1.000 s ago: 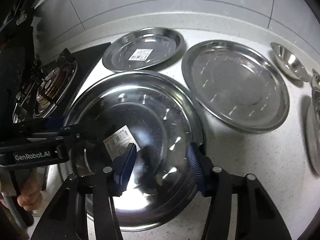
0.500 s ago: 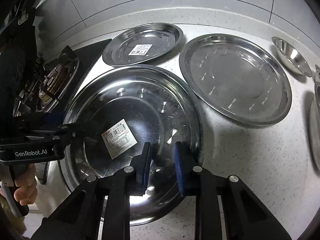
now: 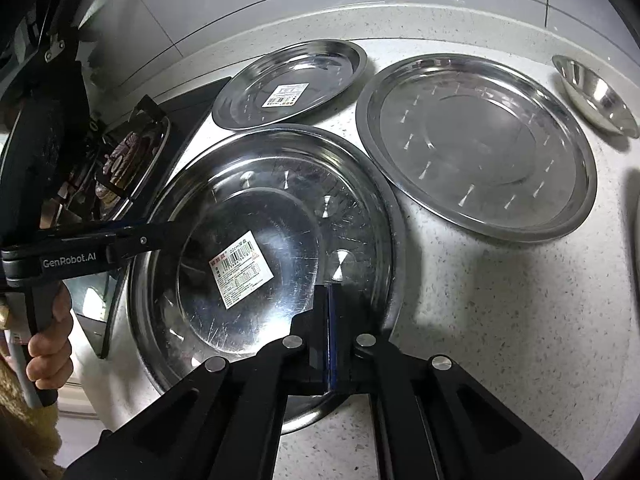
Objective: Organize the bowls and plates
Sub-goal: 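Close the right gripper on the plate rim while the left gripper closes too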
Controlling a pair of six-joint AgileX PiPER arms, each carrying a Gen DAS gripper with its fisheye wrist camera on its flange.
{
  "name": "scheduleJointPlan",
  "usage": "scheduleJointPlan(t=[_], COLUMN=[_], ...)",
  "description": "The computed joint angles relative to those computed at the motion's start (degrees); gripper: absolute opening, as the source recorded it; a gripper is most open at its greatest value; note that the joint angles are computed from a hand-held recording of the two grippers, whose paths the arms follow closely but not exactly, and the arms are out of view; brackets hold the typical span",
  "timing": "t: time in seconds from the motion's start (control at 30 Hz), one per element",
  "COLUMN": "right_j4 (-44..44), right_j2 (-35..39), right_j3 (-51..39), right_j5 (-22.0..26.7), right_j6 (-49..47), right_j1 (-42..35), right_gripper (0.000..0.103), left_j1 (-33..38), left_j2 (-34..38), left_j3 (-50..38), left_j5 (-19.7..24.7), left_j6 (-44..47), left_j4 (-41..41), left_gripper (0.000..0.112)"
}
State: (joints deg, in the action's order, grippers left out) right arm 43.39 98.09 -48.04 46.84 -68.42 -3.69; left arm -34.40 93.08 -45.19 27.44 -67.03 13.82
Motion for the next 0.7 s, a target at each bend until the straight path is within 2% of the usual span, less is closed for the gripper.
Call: scheduleJointPlan(t=[0.03, 0.1, 0.17, 0.27, 0.63, 0.7], right_j4=[0.3, 0.7, 1.2, 1.8, 1.9, 1.6], right_j2=[0.3, 1.1, 2.2, 3.4, -0.1, 0.3], right_j3=[-0.1, -0.9, -1.7, -2.8, -1.8, -2.7], right_j5=[0.3, 1.8, 3.3, 5.2, 1.9, 2.6], right_j6=[-0.1, -0.6, -1.2, -2.0, -3.6, -2.6], right_j1=[-0.1, -1.0, -2.0, -3.2, -4.0, -4.7], right_gripper=[0.001, 0.001, 0.001, 0.001, 0.001, 0.001], left_j1=[-0.2, -0.9, -1.1, -0.1, -0.7, -0.5], left_j2=[-0.2, 0.0, -0.5, -1.8, -1.1, -0.9], left_j3=[0.2, 0.0, 0.8, 2.8, 2.1, 1.9], left_j5=[0.5, 2.4, 2.9, 0.3, 0.7, 0.7], left_j6=[-1.6, -4.2, -6.1, -4.7, -5.6, -5.0], left_j4=[1.3, 3.9, 5.4, 3.7, 4.5, 3.8], left_gripper=[0.036, 0.018, 0.011, 0.01, 0.01, 0.01])
